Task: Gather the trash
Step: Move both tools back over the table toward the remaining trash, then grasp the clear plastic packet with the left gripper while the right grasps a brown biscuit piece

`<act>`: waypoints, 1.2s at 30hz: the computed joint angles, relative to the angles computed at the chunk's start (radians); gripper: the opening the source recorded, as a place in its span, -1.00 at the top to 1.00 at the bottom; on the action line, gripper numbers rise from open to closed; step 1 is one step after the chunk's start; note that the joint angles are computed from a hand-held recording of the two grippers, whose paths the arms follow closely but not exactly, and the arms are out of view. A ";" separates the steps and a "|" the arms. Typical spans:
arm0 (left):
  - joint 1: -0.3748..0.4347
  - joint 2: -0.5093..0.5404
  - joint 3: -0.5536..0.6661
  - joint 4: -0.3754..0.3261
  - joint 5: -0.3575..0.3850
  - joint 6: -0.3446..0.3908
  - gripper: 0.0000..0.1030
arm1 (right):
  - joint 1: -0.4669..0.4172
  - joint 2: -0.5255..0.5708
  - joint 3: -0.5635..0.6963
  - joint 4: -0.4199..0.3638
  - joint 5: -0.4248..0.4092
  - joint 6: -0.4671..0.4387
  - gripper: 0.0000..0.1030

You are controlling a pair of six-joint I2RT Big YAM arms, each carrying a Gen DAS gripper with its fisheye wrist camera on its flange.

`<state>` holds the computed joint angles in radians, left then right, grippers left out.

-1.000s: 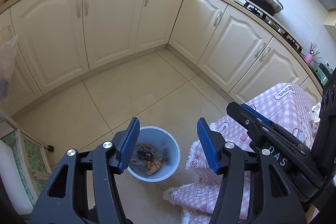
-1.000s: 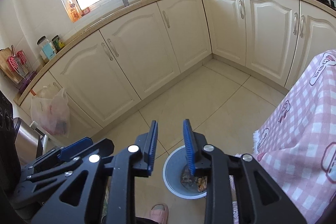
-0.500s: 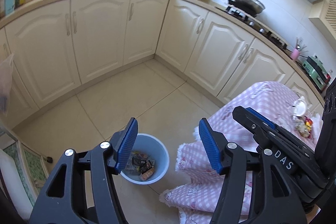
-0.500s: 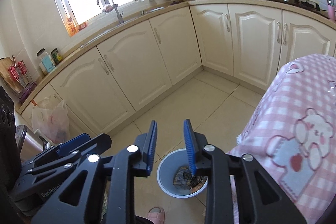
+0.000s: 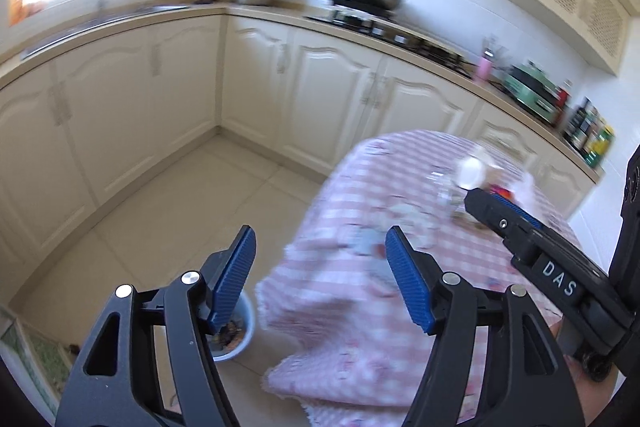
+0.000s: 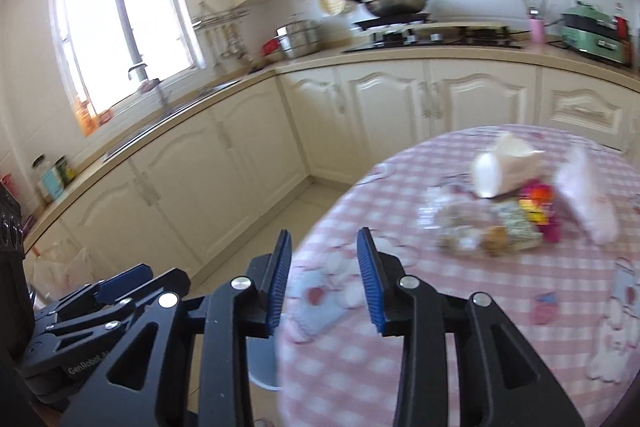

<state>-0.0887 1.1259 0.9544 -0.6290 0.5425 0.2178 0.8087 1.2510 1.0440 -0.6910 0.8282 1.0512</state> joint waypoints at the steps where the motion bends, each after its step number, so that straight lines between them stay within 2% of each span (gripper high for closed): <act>1: -0.032 -0.006 -0.002 -0.004 -0.004 -0.004 -0.26 | 0.000 -0.033 -0.023 -0.038 0.019 0.039 0.33; 6: -0.175 -0.009 -0.006 -0.003 -0.029 -0.033 -0.27 | 0.003 -0.176 -0.124 -0.214 0.085 0.219 0.27; 10: -0.271 0.018 0.001 0.009 -0.069 -0.062 -0.27 | -0.021 -0.259 -0.191 -0.259 0.077 0.275 0.22; 16: -0.350 0.094 0.039 0.027 -0.121 -0.093 -0.28 | -0.099 -0.307 -0.261 -0.178 0.011 0.212 0.20; 24: -0.391 0.201 0.096 0.048 -0.152 -0.122 -0.28 | -0.205 -0.287 -0.299 -0.046 -0.086 0.106 0.20; 28: -0.412 0.232 0.106 0.073 -0.190 -0.132 -0.28 | -0.228 -0.277 -0.306 -0.011 -0.121 0.090 0.20; 34: -0.431 0.286 0.135 0.075 -0.171 -0.136 -0.27 | -0.255 -0.261 -0.301 0.012 -0.159 0.065 0.20; 35: -0.432 0.300 0.145 0.059 -0.155 -0.132 -0.17 | -0.257 -0.260 -0.301 0.013 -0.163 0.064 0.20; 36: -0.429 0.310 0.154 0.044 -0.131 -0.130 0.07 | -0.259 -0.257 -0.299 0.013 -0.167 0.065 0.20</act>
